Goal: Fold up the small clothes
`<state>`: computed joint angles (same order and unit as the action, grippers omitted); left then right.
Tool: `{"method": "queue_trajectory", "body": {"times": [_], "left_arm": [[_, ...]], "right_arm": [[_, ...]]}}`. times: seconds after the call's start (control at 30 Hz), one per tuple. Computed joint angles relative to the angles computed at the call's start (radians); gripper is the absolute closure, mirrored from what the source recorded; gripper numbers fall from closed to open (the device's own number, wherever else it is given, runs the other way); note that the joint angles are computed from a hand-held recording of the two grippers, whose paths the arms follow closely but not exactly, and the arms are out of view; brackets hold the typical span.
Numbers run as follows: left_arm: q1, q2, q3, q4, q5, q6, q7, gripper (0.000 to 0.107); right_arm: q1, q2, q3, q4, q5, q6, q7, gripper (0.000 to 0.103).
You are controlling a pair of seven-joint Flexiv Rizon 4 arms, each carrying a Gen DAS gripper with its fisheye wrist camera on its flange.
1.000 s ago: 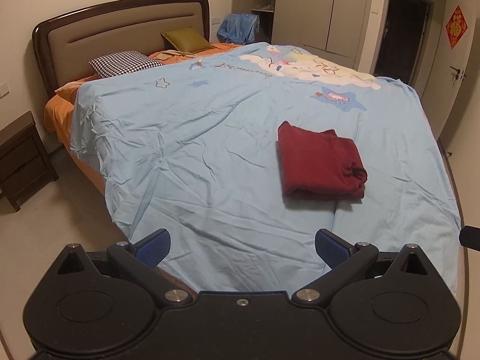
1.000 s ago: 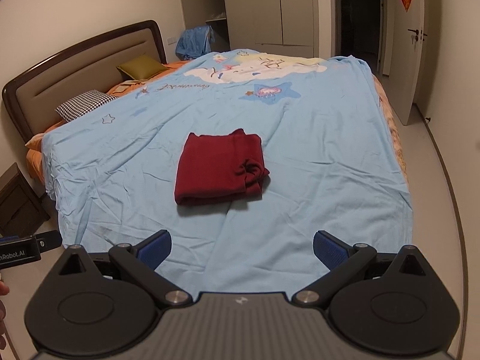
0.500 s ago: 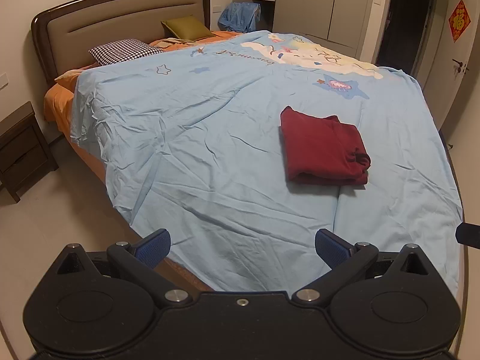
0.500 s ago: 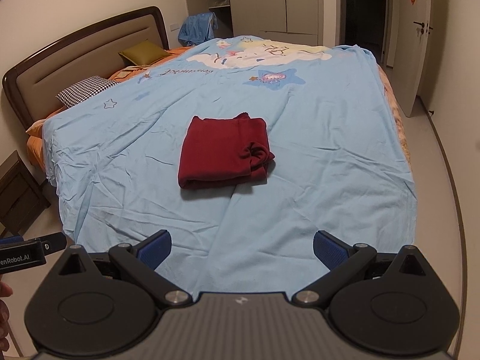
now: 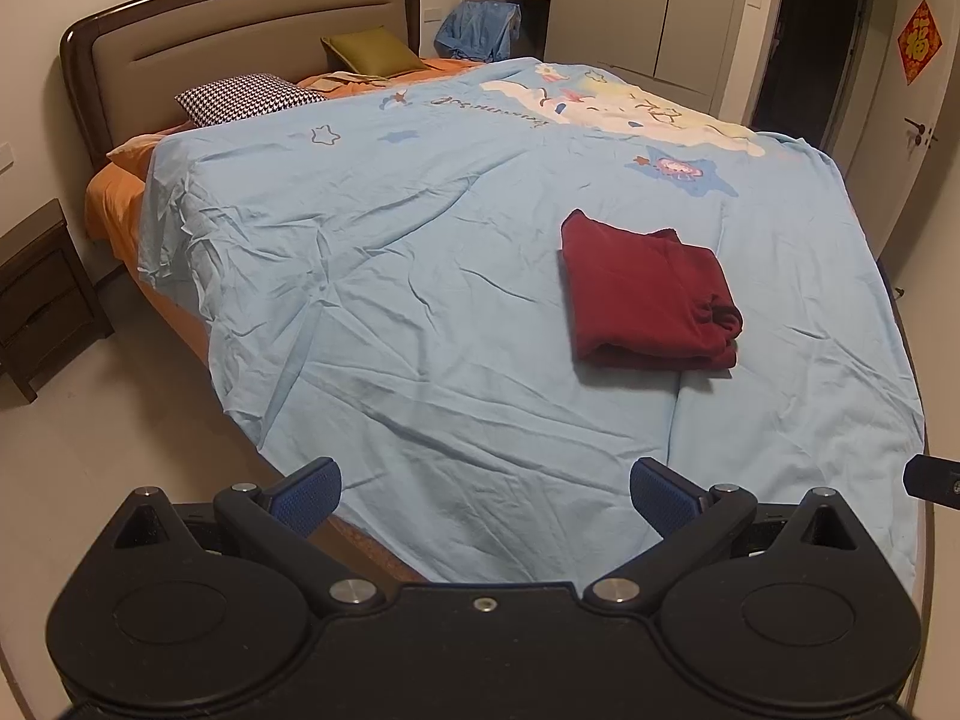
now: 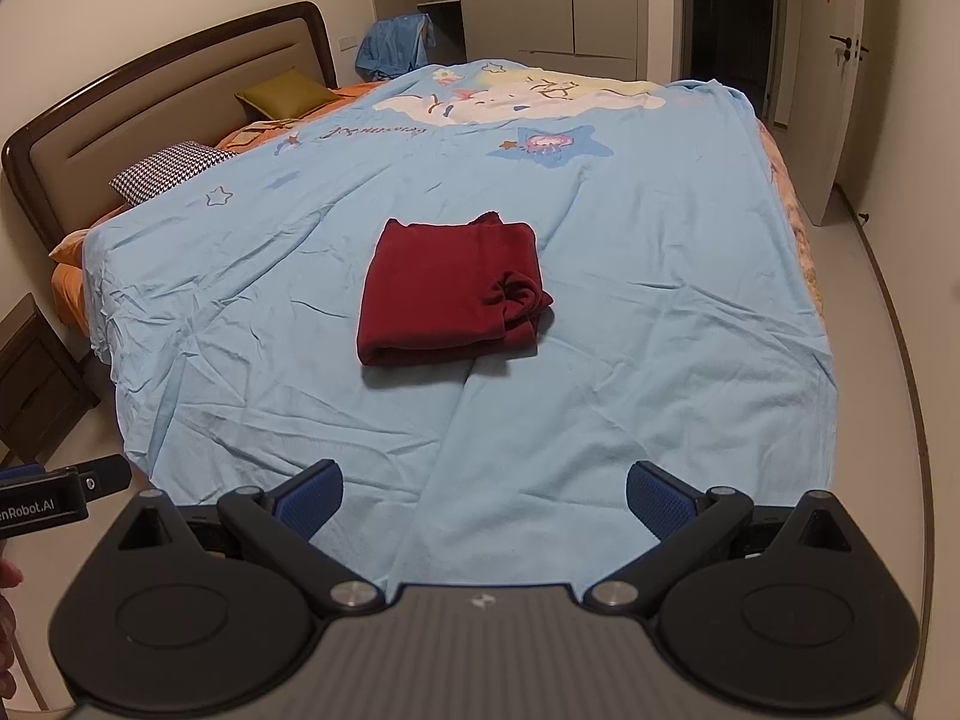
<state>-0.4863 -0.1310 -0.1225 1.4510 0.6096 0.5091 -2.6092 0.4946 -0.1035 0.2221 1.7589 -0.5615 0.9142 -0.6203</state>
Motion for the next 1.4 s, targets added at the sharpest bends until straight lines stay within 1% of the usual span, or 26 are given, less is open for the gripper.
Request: {"method": "queue_trajectory", "body": {"times": [0.27, 0.37, 0.57, 0.87, 1.13, 1.4], "left_arm": [[0.006, 0.001, 0.002, 0.009, -0.005, 0.007, 0.005, 0.004], [0.007, 0.000, 0.002, 0.008, -0.006, 0.005, 0.009, 0.004], [0.012, 0.002, 0.005, 0.018, -0.007, 0.011, 0.010, 0.004], [-0.001, -0.004, 0.005, 0.015, 0.073, 0.023, -0.010, 0.004], [-0.007, -0.013, 0.006, 0.007, 0.069, 0.026, 0.000, 0.004], [-0.010, -0.012, 0.009, 0.009, 0.071, 0.032, 0.006, 0.004]], "right_arm": [[0.004, -0.010, 0.000, -0.011, 0.010, -0.010, -0.010, 0.000], [0.002, -0.012, -0.003, -0.005, 0.014, 0.012, -0.010, 0.000], [0.003, -0.020, -0.005, -0.009, 0.022, -0.005, -0.010, 0.000], [-0.005, -0.018, -0.016, 0.031, -0.027, 0.067, 0.019, 0.000], [-0.011, -0.015, -0.018, 0.045, -0.053, 0.088, 0.020, 0.000], [-0.012, -0.013, -0.014, 0.044, -0.039, 0.080, 0.014, 0.000]]}}
